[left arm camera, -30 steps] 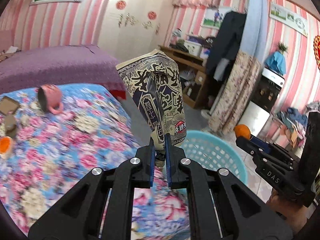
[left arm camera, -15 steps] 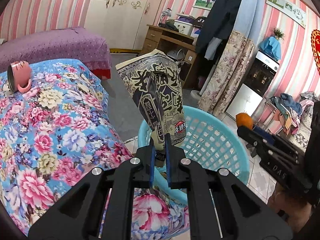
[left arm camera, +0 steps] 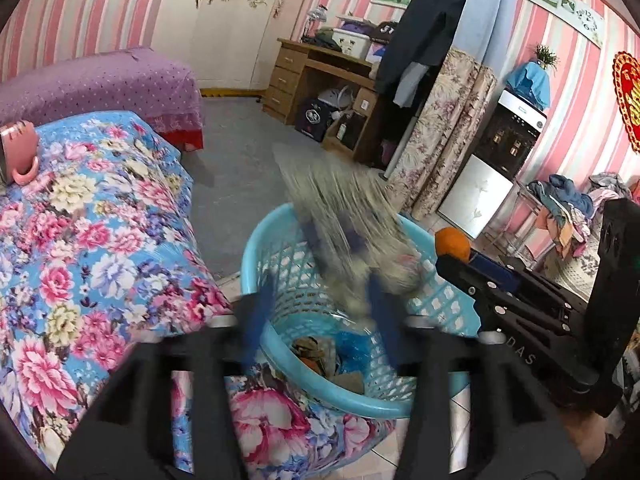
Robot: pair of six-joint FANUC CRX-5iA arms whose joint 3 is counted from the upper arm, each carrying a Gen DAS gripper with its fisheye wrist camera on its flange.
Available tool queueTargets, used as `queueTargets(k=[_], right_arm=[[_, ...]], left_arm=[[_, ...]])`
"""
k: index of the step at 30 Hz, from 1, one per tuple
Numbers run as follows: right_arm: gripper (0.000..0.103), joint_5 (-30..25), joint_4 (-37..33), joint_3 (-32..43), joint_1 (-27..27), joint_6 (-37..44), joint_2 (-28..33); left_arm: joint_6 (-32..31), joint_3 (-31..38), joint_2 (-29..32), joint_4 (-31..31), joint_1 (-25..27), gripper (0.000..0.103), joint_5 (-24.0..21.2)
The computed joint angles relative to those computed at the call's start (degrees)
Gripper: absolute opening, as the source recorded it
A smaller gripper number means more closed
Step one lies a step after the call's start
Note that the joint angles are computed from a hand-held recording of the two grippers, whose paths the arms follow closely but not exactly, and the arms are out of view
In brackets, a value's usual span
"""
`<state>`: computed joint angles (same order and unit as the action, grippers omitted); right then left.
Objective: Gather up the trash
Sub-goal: 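Open the left gripper to drop the snack packet while the right gripper releases the tangerine, then move both grippers back over the bed toward the remaining trash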
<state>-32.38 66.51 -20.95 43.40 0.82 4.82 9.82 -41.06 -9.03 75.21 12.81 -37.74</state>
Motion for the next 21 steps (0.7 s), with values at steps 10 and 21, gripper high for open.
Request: queueTargets(k=[10,21], right_arm=[[0.028,-0.2,-1.1,0.7,0.5,1.2,0.3],[0.071,-2.6,-2.0,5.6,2.3,0.5,3.4]], left_arm=[[1.0,-1.2,-0.7,3.8,1.7,0.052,0.6],[1.4,-0.7,-6.1,3.9,19.2,0.057,-4.2]])
